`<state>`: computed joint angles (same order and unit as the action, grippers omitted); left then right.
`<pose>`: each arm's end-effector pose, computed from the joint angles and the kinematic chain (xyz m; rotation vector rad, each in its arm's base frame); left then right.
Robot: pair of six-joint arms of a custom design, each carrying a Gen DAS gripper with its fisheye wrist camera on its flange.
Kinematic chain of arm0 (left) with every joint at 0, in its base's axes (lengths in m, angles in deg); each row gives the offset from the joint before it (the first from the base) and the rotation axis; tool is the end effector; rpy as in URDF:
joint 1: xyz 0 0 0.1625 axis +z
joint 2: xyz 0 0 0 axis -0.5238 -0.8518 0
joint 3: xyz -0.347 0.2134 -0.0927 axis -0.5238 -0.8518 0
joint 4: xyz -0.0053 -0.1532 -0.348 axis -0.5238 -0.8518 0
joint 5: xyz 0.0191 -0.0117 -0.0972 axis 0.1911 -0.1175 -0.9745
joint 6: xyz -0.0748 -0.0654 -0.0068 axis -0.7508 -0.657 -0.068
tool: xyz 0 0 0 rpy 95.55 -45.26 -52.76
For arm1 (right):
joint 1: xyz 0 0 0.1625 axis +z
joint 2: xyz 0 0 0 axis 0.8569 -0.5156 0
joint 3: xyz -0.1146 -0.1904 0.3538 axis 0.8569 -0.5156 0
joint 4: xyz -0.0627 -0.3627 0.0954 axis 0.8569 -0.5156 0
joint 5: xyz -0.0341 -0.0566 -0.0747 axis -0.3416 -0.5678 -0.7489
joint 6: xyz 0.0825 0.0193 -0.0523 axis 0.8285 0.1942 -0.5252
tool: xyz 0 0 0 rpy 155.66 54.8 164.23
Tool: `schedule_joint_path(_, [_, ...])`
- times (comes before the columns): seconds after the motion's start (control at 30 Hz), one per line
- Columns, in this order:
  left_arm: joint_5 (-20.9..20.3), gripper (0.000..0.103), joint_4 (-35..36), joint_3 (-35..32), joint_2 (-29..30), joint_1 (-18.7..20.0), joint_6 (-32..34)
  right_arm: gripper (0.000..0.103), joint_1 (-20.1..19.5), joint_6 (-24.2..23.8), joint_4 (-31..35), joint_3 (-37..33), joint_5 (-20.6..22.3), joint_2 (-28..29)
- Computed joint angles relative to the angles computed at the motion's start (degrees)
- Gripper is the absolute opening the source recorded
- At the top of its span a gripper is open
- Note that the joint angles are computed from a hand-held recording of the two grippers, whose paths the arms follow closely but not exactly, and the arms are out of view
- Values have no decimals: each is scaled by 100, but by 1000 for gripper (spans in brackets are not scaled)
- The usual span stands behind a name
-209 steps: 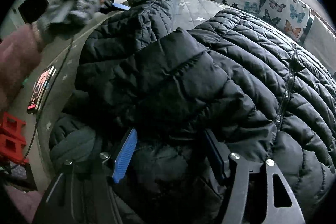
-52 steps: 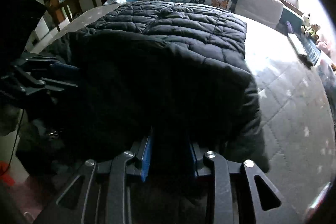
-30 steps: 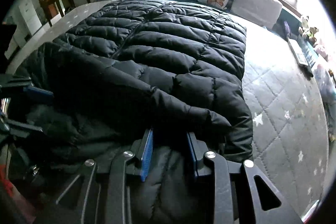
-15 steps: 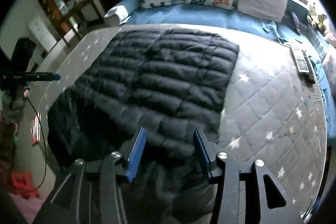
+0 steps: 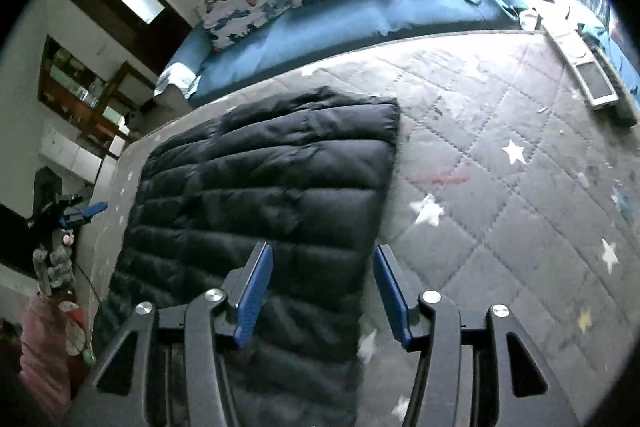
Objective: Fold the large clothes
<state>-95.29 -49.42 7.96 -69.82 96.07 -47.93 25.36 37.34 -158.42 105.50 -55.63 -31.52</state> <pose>-0.1239 -0.6184 0.2001 0.2516 2.9626 -0.3141 0.0695 -0.3357 0.2587 -0.0804 -2.6501 0.8021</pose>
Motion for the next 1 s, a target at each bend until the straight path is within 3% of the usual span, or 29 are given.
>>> schedule_joint_path(0.17, [56, 83, -3, -426, 529, 229, 280, 58, -676, -234, -144, -106, 660, 171])
schedule_joint_path(0.37, [-141, 83, -235, -752, 966, 482, 349, 60, -1099, -439, -255, -308, 1106, 434])
schedule_joint_path(0.47, [-412, 83, -346, -848, 1109, 623, 325, 62, -1431, -569, -238, -331, 1694, 411])
schedule_joint_path(0.73, [-798, 83, -502, -1075, 1427, 682, 399, 63, -1558, -845, -138, -554, 2306, 628])
schedule_joint_path(1.0, [-540, 82, -811, -944, 1572, 459, 439, 60, -1571, -898, -234, -539, 2433, 695])
